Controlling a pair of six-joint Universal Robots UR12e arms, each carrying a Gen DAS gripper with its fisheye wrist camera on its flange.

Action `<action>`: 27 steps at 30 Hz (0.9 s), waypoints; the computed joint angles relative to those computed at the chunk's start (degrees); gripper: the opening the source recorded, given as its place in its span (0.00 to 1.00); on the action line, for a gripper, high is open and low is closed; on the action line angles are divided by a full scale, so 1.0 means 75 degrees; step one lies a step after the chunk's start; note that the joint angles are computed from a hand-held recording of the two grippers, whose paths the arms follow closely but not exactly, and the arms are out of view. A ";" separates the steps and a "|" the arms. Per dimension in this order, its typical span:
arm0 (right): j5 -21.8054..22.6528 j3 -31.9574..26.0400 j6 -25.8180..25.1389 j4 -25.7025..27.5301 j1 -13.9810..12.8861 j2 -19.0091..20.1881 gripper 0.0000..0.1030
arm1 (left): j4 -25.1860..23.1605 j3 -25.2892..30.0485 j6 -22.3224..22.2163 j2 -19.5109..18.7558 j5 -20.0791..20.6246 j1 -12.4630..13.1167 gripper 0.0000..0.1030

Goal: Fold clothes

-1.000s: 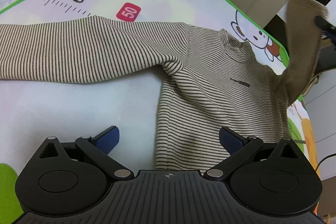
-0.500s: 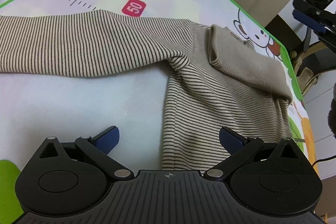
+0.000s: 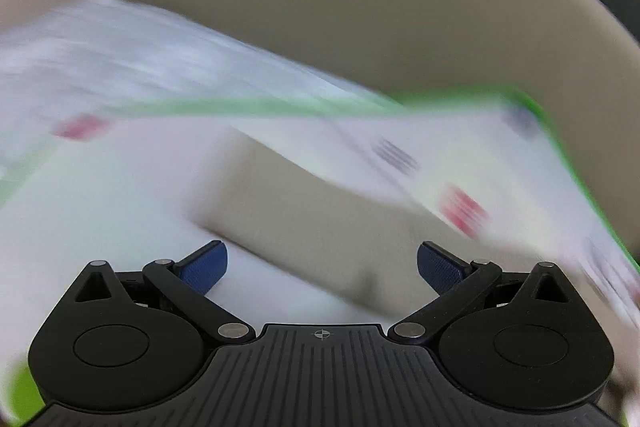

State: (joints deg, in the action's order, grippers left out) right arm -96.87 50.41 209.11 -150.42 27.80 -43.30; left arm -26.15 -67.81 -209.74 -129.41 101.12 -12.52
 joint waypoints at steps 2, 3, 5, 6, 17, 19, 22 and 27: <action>0.0025 -0.0005 0.0025 0.0002 -0.0003 0.0001 0.39 | -0.0337 0.0125 -0.0213 -0.0087 0.0465 0.0053 1.00; 0.0108 0.0007 0.0003 -0.0018 -0.0010 -0.0005 0.39 | -0.0526 0.0181 -0.0272 -0.0125 0.0530 0.0091 1.00; 0.0148 0.0015 -0.0088 -0.0024 -0.0003 -0.0016 0.41 | -0.0771 0.0252 -0.0227 -0.0189 0.0369 0.0144 0.98; 0.0141 0.0012 -0.0135 -0.0019 0.0005 -0.0020 0.42 | -0.0818 0.0301 -0.0090 -0.0240 0.0345 0.0142 0.98; -0.0870 0.1549 0.0842 -0.0964 -0.0208 -0.0934 0.48 | 0.0245 0.0771 0.2089 -0.0526 -0.0383 -0.0040 0.06; -0.0927 0.1776 0.1044 -0.1197 -0.0277 -0.1044 0.48 | 0.0598 0.0913 0.2428 -0.0520 -0.0871 -0.0111 0.06; -0.0991 0.2031 0.1171 -0.1507 -0.0344 -0.1156 0.48 | 0.0998 0.1240 0.2922 -0.0537 -0.2039 -0.0265 0.06; -0.1028 0.2389 0.1215 -0.2045 -0.0401 -0.1301 0.48 | 0.0189 0.2428 0.3266 -0.0935 -0.3456 -0.0662 0.05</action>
